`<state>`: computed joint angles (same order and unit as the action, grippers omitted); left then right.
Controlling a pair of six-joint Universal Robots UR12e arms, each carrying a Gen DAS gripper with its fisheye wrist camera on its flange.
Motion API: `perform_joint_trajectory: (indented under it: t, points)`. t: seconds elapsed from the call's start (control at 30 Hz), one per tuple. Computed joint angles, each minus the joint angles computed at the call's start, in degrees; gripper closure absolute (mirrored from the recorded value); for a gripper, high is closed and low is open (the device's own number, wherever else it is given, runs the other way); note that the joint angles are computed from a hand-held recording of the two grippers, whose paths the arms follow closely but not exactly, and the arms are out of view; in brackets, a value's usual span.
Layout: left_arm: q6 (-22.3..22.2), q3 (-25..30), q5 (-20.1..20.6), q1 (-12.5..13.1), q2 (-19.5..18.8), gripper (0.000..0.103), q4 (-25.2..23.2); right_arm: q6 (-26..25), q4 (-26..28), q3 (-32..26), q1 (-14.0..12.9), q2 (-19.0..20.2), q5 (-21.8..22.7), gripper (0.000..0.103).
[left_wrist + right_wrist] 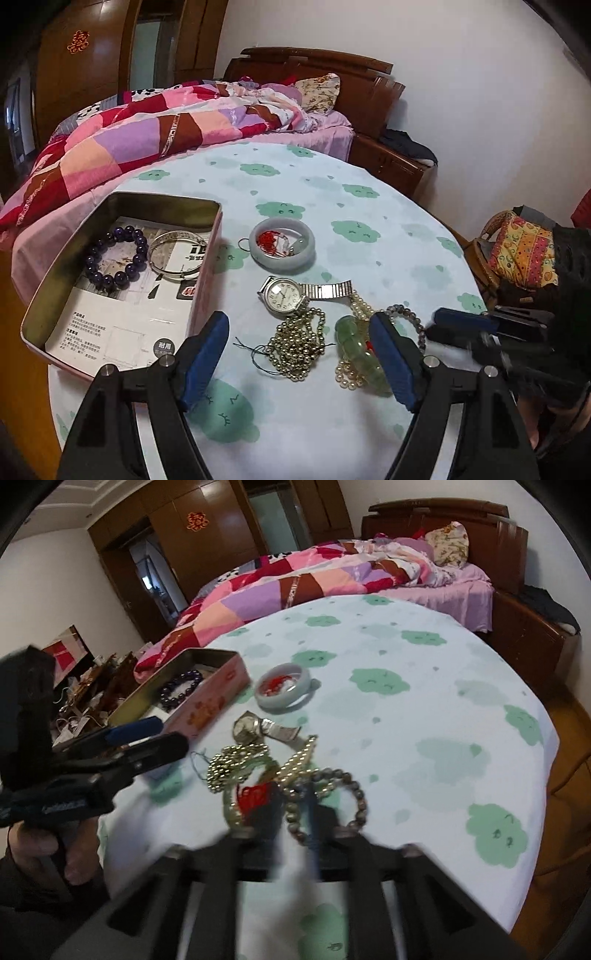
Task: Organize jewelry
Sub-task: 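Grasp the red-string pendant with the right gripper and lift it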
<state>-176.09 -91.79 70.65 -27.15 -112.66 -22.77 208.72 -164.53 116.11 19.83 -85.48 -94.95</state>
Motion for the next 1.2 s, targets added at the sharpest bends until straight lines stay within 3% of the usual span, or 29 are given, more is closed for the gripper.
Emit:
perform_joint_trajectory:
  t: [0.03,0.07,0.17,0.33,0.37,0.4,0.77,1.0,1.03,1.1,1.13,1.2]
  points:
    - [-0.2,0.0,0.4,-0.1,0.0,0.025,-0.1,-0.4,-0.7,0.1,0.2,0.0,0.2,0.034]
    - [-0.4,0.1,0.8,0.0,0.0,0.025,-0.3,-0.8,-1.6,0.2,0.6,0.1,-0.3,0.036]
    - [-1.0,0.1,0.3,0.2,-0.1,0.025,-0.5,-1.4,1.2,-0.6,1.0,0.2,0.2,0.058]
    - [-1.0,0.1,-0.3,0.3,-0.1,0.024,-0.6,-1.7,2.8,-0.6,0.9,0.9,2.8,0.065]
    - [-0.9,0.1,-0.6,0.4,-0.1,0.024,-0.7,-1.7,3.0,-0.6,0.8,1.1,3.3,0.078]
    - [-0.6,0.1,-0.7,0.3,-0.1,0.024,-0.9,-1.4,2.4,-0.5,0.8,1.2,3.3,0.098]
    - [3.2,0.6,-2.7,-0.5,0.0,0.024,-3.1,1.4,-5.4,1.2,1.9,-2.0,-8.3,0.1]
    - [11.4,2.5,-0.2,-3.3,-1.2,0.025,-6.9,2.6,-5.0,1.2,1.3,-1.9,-9.3,0.1]
    - [11.7,2.8,0.2,-3.5,-1.4,0.027,-7.6,2.6,-5.0,1.2,1.3,-1.9,-9.4,0.1]
    - [12.7,3.5,-0.2,-3.6,-1.8,0.058,-10.2,2.5,-5.3,1.3,1.2,-2.1,-9.2,0.1]
    - [13.0,3.8,-0.6,-3.6,-2.0,0.064,-11.4,2.4,-5.4,1.4,1.2,-2.1,-9.2,0.1]
    - [14.0,3.6,-1.1,-3.6,-1.9,0.087,-12.4,2.5,-5.6,1.4,1.2,-2.0,-9.1,0.1]
